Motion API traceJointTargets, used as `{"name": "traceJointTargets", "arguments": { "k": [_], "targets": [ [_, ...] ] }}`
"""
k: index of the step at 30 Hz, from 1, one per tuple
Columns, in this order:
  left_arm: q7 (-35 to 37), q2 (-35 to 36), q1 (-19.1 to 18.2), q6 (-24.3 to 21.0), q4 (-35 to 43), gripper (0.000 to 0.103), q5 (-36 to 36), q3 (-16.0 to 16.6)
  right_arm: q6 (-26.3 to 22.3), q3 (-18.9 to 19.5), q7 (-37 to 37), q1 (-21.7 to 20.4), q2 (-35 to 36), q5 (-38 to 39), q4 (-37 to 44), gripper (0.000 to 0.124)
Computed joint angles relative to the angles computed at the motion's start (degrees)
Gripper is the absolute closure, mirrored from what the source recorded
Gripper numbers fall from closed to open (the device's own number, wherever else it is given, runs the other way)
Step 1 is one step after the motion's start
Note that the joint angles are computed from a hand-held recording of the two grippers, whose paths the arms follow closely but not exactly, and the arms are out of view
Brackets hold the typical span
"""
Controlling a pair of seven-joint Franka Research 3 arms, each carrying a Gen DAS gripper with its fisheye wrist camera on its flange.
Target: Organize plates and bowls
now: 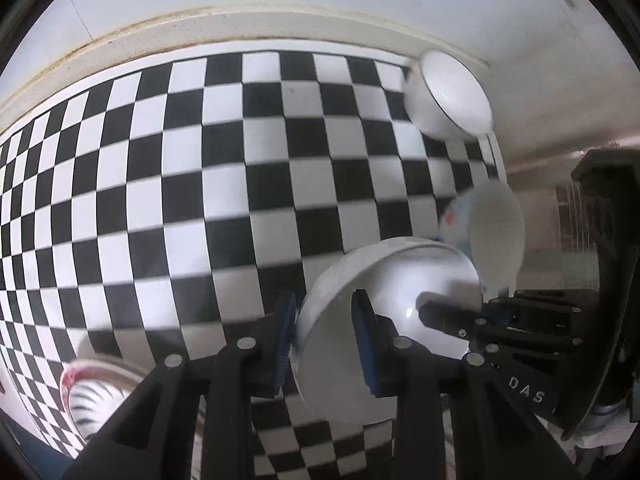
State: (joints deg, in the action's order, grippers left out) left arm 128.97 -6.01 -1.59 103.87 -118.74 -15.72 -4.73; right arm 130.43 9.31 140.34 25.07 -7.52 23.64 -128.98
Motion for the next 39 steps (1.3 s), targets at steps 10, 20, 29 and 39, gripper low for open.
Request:
{"name": "traceJointTargets", "arguments": {
  "k": [10, 20, 29, 39],
  "targets": [
    [4.8, -7.6, 0.1, -0.2, -10.8, 0.077, 3.9, 2.0, 10.1, 6.0, 11.9, 8.8, -2.2, 6.8, -7.1, 0.115],
    [5.4, -9.8, -0.3, 1.4, -16.6, 0.077, 7.1, 2.4, 11.2, 6.0, 12.6, 12.4, -1.5, 9.9, -9.3, 0.115],
    [5.0, -10.1, -0.6, 2.6, -18.8, 0.077, 7.7, 2.5, 11.2, 6.1, 14.2, 12.8, -0.8, 9.2, -9.5, 0.115],
    [6.3, -12.2, 0.0, 3.0, -17.2, 0.076, 7.1, 3.5, 13.5, 6.1, 14.9, 12.9, -2.9, 9.4, -11.9, 0.114]
  ]
}}
